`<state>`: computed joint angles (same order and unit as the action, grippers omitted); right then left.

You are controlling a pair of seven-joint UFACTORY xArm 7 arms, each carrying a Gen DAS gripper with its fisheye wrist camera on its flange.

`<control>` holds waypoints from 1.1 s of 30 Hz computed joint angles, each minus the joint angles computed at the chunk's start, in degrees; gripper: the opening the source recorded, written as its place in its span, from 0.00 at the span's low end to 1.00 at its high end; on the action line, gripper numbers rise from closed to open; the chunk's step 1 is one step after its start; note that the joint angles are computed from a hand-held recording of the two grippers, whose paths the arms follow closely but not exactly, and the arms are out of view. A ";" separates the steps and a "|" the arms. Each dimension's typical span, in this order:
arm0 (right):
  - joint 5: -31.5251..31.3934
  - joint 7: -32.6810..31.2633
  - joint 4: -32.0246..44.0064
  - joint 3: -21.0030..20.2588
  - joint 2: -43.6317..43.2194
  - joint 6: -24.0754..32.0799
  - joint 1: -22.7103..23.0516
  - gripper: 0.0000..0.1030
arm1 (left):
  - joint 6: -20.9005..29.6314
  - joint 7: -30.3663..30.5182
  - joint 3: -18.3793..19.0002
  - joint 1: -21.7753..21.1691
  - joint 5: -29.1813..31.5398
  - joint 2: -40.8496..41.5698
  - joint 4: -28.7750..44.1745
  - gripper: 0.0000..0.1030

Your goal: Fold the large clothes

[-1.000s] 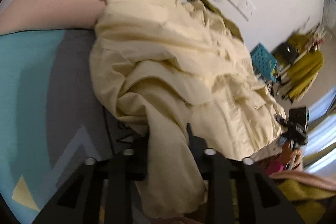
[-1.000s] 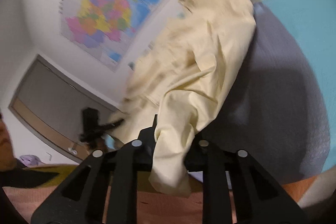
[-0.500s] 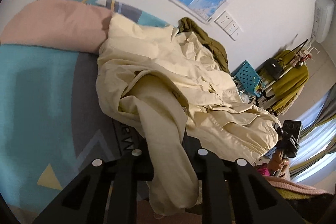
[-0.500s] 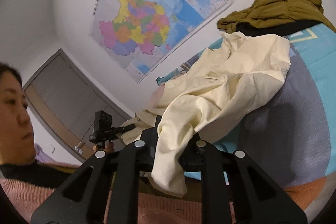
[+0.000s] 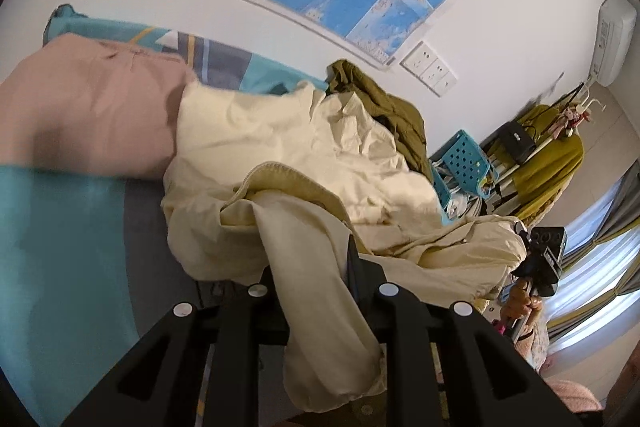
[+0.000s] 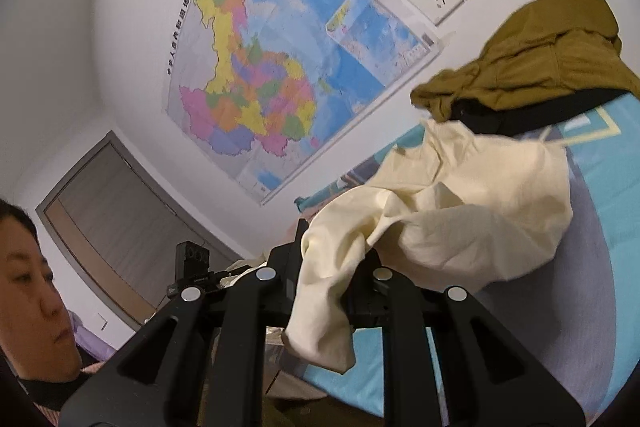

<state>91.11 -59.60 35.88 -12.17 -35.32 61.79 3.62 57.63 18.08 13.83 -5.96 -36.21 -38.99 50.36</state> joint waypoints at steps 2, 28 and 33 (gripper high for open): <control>0.66 -0.53 1.90 -0.08 1.84 -0.08 0.16 0.14 | 0.44 -0.06 0.31 -0.29 0.01 2.20 2.37 0.18; 1.89 7.90 26.89 6.96 28.14 -4.60 -3.34 0.15 | 5.54 -4.52 -7.08 6.91 2.12 30.70 31.25 0.20; 0.20 9.73 30.99 8.80 32.24 -6.75 -4.11 0.15 | 6.47 -5.93 -8.81 8.64 3.39 35.10 35.42 0.20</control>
